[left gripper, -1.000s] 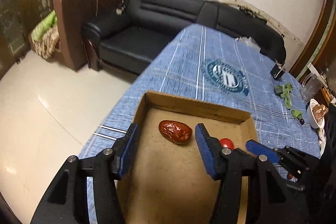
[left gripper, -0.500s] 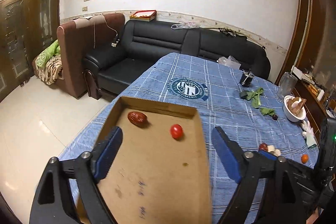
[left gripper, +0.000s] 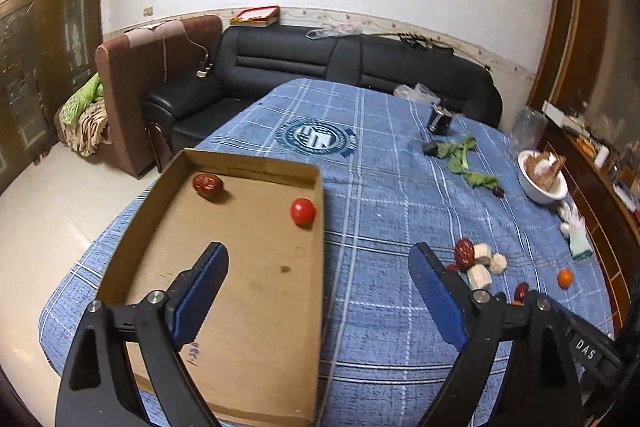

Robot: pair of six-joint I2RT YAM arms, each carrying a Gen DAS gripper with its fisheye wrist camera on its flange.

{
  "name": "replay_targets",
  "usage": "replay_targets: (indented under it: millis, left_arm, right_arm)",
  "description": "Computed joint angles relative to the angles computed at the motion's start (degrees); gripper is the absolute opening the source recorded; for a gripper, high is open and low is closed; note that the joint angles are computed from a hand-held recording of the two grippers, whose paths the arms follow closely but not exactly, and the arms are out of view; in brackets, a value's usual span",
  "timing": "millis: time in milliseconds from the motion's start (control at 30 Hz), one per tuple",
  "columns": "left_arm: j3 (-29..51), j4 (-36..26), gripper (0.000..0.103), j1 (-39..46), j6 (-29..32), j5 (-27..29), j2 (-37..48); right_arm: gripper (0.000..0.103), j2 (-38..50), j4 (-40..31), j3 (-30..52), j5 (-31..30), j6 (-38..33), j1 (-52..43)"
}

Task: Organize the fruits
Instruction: 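Move both grippers back over the remaining fruit on the tablecloth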

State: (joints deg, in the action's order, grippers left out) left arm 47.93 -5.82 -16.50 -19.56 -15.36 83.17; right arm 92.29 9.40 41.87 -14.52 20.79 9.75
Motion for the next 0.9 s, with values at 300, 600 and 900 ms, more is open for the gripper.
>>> replay_targets:
  millis: [300,600,900]
  left_arm:
    - [3.13,-1.28,0.091,-4.62,0.18,-1.32,4.23]
    - [2.38,-1.82,0.091,-5.12,0.6,1.09,0.66]
    - [-0.66,-2.9,0.091,-6.67,3.41,0.14,-12.13]
  right_arm:
    - [0.039,-0.4,1.74,-2.55,-3.17,-1.71,-6.29]
    - [0.039,-8.81,-6.17,-2.18,-1.05,-9.52,-20.33]
    - [0.039,-29.78,-28.82,7.6,-8.19,-24.39,-52.58]
